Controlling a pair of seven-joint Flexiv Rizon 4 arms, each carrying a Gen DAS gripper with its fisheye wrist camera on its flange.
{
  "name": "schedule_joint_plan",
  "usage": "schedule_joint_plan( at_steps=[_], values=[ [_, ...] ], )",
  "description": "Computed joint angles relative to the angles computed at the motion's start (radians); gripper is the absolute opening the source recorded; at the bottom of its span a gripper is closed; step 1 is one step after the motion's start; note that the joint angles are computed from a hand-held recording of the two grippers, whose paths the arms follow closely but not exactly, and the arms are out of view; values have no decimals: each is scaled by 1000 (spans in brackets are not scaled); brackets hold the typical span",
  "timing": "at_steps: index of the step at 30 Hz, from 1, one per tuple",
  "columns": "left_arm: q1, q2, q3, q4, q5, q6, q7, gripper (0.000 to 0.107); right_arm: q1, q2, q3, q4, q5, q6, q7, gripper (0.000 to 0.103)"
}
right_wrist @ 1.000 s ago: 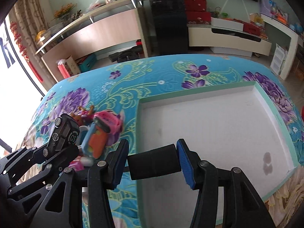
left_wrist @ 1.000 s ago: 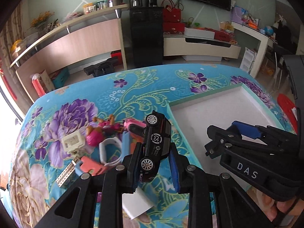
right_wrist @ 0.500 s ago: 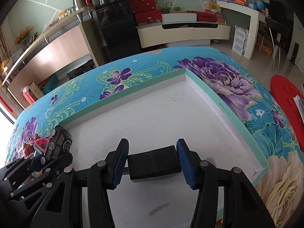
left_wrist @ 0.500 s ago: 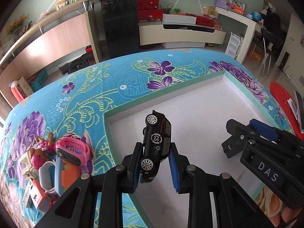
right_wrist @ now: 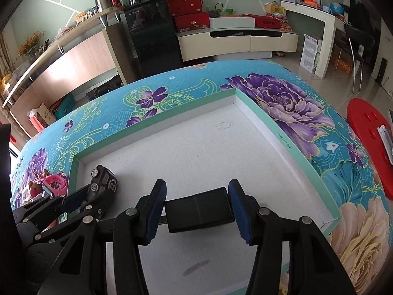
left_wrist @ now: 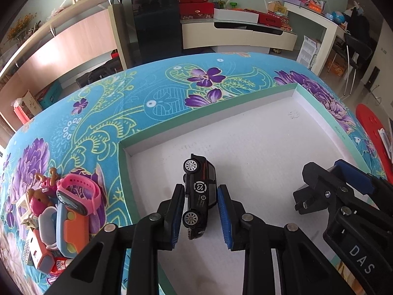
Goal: Organize rigid objects
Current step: 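Open the left tool to drop the car while the right releases the charger in the tray, then move the left tool back to the pile while the right grasps the white charger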
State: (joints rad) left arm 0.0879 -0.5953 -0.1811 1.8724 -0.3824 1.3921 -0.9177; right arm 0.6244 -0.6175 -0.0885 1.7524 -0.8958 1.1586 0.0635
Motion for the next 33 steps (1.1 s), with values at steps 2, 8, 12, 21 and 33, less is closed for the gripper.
schedule_joint_plan(
  at_steps=[2,8,12,21,33],
  values=[
    [-7,6,11,1,3,-6,-12,37,-6,-1,17,-7,20,-15,-26,54],
    [31,36,-17,39,-31,14,-16,62,-4,10,29,-4,42,-28,-69,65],
    [48,57,-19,63,-53,39,-24,75,0,23,24,7,32,-18,-63,67],
    [69,78,32,108,-41,135,-115,103,3,6,48,-18,56,-30,-141,82],
    [141,114,72,183,19,195,-220,103,57,-7,31,-64,40,-54,-157,83]
  ],
)
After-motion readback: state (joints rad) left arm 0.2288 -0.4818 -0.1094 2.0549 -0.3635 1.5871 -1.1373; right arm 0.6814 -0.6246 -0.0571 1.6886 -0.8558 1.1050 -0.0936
